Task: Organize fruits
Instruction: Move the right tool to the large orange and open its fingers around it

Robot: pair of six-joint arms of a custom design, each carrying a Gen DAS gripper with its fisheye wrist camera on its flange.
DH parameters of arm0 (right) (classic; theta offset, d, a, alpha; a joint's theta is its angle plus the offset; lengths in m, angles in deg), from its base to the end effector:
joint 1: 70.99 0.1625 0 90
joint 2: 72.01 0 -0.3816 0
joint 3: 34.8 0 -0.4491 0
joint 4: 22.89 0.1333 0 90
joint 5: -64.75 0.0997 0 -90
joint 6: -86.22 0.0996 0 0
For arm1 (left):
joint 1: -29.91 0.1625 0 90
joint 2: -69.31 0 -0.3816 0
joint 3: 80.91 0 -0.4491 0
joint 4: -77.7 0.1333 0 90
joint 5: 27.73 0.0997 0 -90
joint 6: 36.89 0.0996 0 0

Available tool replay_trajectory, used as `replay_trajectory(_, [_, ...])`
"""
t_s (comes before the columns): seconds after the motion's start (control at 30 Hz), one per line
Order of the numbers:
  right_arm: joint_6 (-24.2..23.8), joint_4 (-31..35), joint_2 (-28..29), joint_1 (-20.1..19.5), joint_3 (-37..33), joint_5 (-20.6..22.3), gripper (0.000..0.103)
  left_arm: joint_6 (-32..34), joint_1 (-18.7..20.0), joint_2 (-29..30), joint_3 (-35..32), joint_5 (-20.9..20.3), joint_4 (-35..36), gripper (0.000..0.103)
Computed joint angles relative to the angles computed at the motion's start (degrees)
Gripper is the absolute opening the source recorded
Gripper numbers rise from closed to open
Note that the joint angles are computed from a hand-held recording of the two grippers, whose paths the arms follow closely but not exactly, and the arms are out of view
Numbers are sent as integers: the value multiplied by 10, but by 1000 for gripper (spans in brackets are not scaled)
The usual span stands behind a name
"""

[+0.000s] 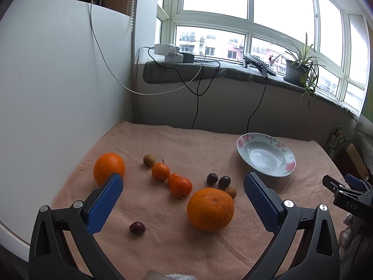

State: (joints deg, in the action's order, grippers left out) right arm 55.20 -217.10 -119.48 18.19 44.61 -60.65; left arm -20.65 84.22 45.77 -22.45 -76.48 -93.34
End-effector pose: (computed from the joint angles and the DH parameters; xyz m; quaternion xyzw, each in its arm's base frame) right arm 0.0649 -0.7478 0.2764 0.0273 -0.7895 0.4729 0.3902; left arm -0.3291 -0.7993 0.0778 0.2530 0.8346 -0.4161 0.2575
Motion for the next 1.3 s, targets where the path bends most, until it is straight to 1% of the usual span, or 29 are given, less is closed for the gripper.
replay_trajectory(0.2, [4,19,1,-1,-4,7,103,-16,7,-5,7,-3,18,103])
replay_trajectory(0.33, [9,43,0,-5,-6,28,103,-43,15,-14,19,-9,36,103])
replay_trajectory(0.4, [20,70,-2,-8,-7,47,103,-67,22,-22,25,-17,54,103])
replay_trajectory(0.5, [46,126,-8,-16,-10,90,103,-95,30,-31,34,-33,81,101])
replay_trajectory(0.6, [71,189,-10,-23,-20,133,103,-115,36,-39,44,-49,101,93])
replay_trajectory(0.73, [77,249,0,-25,-41,175,103,-136,43,-48,54,-81,131,82])
replay_trajectory(0.77, [79,262,4,-25,-48,181,103,-141,44,-49,55,-91,138,80])
replay_trajectory(0.9, [97,328,19,-26,-79,216,103,-155,50,-49,49,-128,170,77])
replay_trajectory(1.03, [99,378,38,-21,-106,224,103,-170,55,-38,28,-152,200,76])
replay_trajectory(1.1, [109,405,44,-22,-116,238,103,-171,57,-33,21,-164,209,76])
replay_trajectory(1.2, [125,446,54,-23,-137,260,98,-165,58,-25,10,-172,217,76])
replay_trajectory(1.3, [124,465,68,-20,-157,268,98,-167,63,-17,-4,-187,230,73])
